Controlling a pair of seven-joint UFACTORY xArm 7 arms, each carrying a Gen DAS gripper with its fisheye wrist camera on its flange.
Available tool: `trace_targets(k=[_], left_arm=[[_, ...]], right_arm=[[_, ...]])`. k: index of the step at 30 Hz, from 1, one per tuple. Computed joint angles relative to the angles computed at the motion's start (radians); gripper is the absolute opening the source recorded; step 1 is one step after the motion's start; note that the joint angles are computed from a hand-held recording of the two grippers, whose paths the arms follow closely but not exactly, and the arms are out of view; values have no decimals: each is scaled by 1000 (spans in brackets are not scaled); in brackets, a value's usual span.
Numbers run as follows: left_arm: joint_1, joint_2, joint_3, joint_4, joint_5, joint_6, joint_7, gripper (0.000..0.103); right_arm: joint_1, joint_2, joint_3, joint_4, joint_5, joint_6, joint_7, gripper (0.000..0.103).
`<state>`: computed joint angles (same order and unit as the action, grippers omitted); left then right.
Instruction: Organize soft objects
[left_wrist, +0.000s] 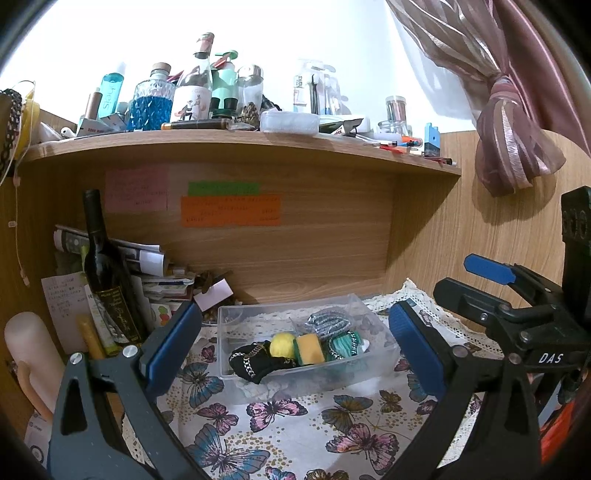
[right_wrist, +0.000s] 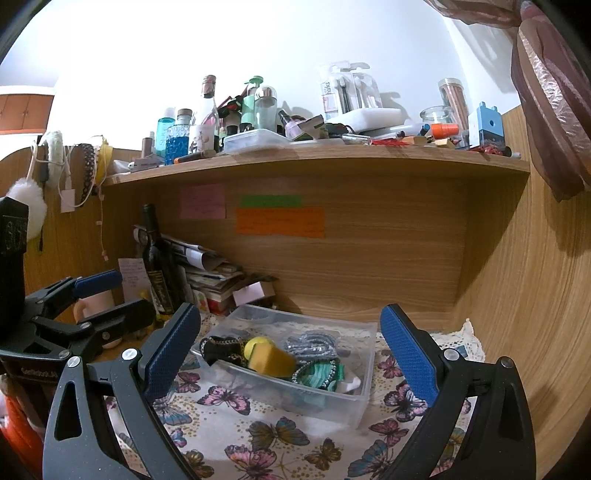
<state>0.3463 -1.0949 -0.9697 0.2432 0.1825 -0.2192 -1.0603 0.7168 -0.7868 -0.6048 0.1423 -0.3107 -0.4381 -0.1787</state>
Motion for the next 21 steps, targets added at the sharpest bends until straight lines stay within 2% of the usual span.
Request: trace_targets(k=[7, 10, 21], left_arm=[[16, 3, -15, 3, -3, -18, -12, 103], [19, 2, -20, 5, -7, -18, -14, 103], [22, 27, -23, 5, -20, -37, 0, 103]], right_arm=[[4, 11, -6, -1, -5, -7, 5, 99], [6, 17, -13, 0, -12, -15, 9, 103], [-4, 23, -11, 1, -30, -15, 21, 103]])
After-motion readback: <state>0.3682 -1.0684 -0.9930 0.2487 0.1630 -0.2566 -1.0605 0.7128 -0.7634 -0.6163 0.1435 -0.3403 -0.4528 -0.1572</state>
